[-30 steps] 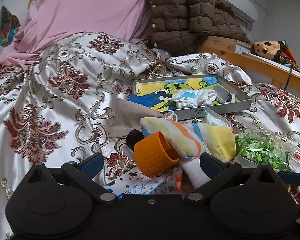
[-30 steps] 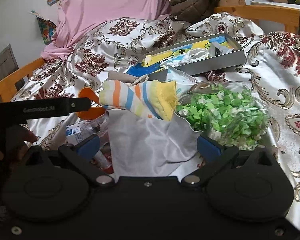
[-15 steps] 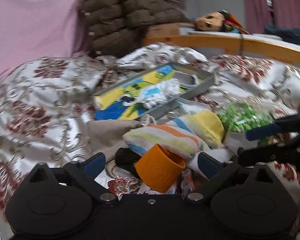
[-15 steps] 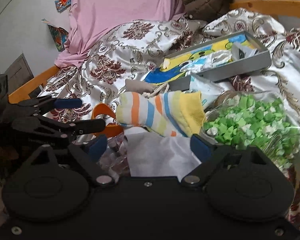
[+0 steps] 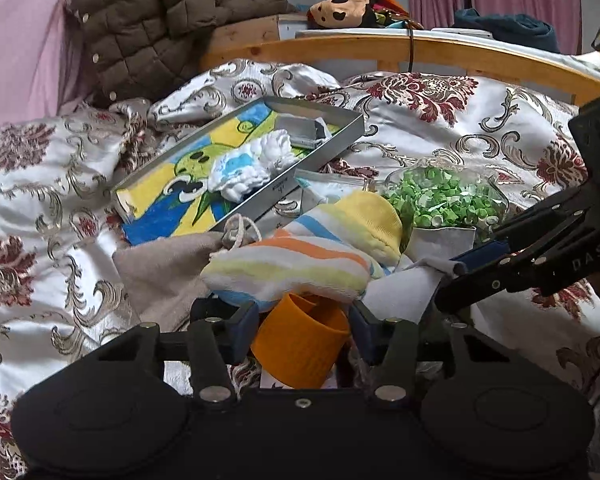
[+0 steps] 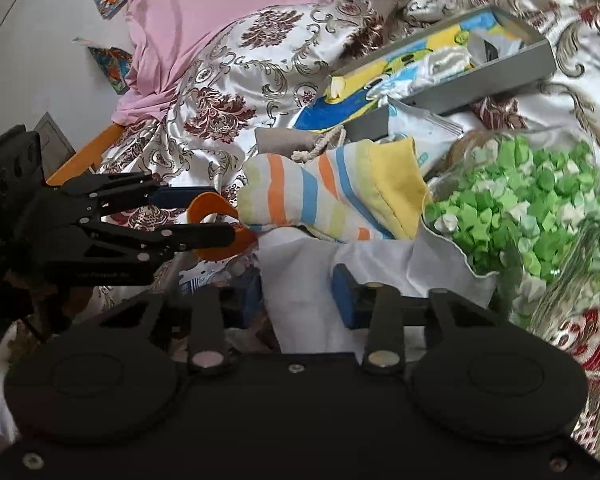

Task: Organize soft objects
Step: 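Close right tool on the grey cloth while left tool grasps the orange silicone cup, then carry the orange cup in left tool to the tray while right tool carries the grey cloth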

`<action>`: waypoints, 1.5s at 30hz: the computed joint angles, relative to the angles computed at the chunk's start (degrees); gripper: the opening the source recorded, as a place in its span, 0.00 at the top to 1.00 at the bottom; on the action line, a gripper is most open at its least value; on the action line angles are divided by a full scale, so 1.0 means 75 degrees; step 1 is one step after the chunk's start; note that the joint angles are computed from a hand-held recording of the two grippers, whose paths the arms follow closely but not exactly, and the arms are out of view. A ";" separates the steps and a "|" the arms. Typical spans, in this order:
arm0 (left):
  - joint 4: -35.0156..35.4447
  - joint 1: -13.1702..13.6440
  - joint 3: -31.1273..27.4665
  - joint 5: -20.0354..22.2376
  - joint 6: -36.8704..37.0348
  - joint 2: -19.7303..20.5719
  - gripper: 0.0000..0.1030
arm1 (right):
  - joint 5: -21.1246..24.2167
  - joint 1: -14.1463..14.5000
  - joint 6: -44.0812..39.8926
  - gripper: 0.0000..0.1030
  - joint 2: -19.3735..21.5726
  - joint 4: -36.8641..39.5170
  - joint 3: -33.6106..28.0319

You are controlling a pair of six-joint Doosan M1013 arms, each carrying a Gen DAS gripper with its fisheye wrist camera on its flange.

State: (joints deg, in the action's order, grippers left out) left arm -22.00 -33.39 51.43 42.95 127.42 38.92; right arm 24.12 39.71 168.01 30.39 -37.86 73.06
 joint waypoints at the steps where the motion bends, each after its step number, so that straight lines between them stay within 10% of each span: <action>1: -0.0078 0.0031 -0.0080 0.0140 0.0024 0.0035 0.52 | -0.0034 -0.0008 0.0068 0.78 -0.0020 0.0030 0.0029; 14: -0.0756 0.0357 -0.1435 0.2225 0.0560 0.0706 0.53 | 0.0885 -0.0113 -0.1171 0.99 0.0019 0.1545 -0.0479; 23: -0.0580 0.0408 -0.2904 0.4026 0.0872 0.1418 0.49 | 0.1453 -0.0580 -0.4481 0.99 0.0155 0.4533 -0.1171; 35: 0.0114 0.0313 -0.4158 0.5169 0.0710 0.1969 0.81 | 0.2708 -0.1102 -0.6890 1.00 0.0271 0.6457 -0.2118; 45: 0.0005 0.0321 -0.3532 0.4844 -0.0539 0.1414 0.89 | 0.2603 -0.1563 -0.7805 1.00 0.0010 0.7479 -0.2061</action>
State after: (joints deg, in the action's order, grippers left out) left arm -21.96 -30.99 24.94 79.28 123.37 49.53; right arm 43.64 27.98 109.47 30.46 18.24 57.60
